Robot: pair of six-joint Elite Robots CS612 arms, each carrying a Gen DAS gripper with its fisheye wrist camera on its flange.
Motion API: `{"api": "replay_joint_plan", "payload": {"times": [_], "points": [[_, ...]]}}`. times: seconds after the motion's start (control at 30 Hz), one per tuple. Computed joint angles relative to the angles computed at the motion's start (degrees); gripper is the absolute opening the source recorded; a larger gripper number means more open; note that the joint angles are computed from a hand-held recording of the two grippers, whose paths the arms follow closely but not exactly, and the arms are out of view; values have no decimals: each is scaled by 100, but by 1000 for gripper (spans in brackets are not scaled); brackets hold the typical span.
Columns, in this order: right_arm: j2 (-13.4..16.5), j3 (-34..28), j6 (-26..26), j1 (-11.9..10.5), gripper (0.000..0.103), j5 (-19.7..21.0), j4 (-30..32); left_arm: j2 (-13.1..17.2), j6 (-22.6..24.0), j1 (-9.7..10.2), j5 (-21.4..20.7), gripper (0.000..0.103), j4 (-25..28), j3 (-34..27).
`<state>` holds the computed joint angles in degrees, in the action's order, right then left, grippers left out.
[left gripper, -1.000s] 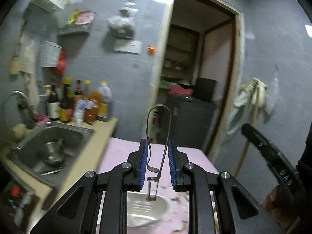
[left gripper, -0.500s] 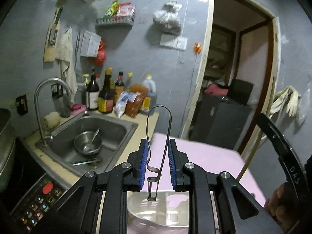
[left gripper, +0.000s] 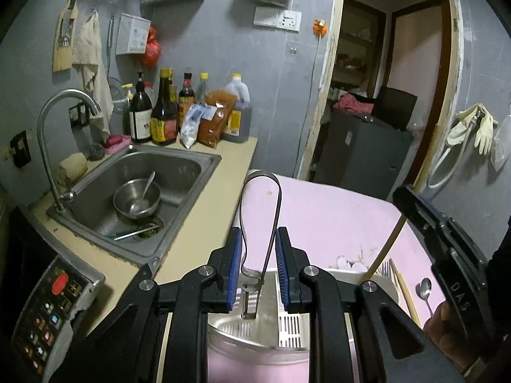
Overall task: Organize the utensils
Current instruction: 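Release the fork into the white holder with the left tool while the right drops the chopstick, then grasp a steel spoon with the right tool while the left tool grasps a wooden chopstick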
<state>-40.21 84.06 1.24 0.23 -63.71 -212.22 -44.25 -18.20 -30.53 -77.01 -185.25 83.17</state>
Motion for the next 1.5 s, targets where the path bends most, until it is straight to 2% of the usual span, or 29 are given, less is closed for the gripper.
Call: {"api": "replay_joint_plan", "payload": {"times": [0.13,0.2,0.3,0.43,0.5,0.63,0.7,0.77,0.87,0.97,1.23,1.5], "points": [[-23,56,-37,-3,5,-18,160,-10,-30,8,-133,18,-34,22],[-34,76,-18,-15,11,-8,184,-16,-48,9,-189,20,-123,42],[-56,115,98,-53,24,35,113,-21,-122,9,-278,32,-446,94],[-111,194,232,-113,29,32,-174,0,-261,7,-427,44,-881,108],[-146,248,310,-141,43,-29,-363,26,-293,-25,-428,51,-1197,127],[-258,431,357,-212,59,-316,-832,74,-227,-115,-304,64,-1676,110],[-323,550,362,-257,76,-499,-1069,100,-168,-173,-213,76,-1898,98],[-386,672,366,-308,81,-644,-1260,148,-76,-243,-111,86,-2222,81],[-483,874,321,-384,91,-882,-1490,195,85,-334,-8,95,-2513,48],[-572,1086,305,-474,103,-1078,-1670,238,274,-412,11,98,-2677,8],[-762,1605,-16,-682,103,-1539,-1712,329,778,-609,-317,99,-2554,-70],[-816,1907,-292,-886,103,-1828,-1202,406,1101,-782,-613,99,-1846,-56]]}}
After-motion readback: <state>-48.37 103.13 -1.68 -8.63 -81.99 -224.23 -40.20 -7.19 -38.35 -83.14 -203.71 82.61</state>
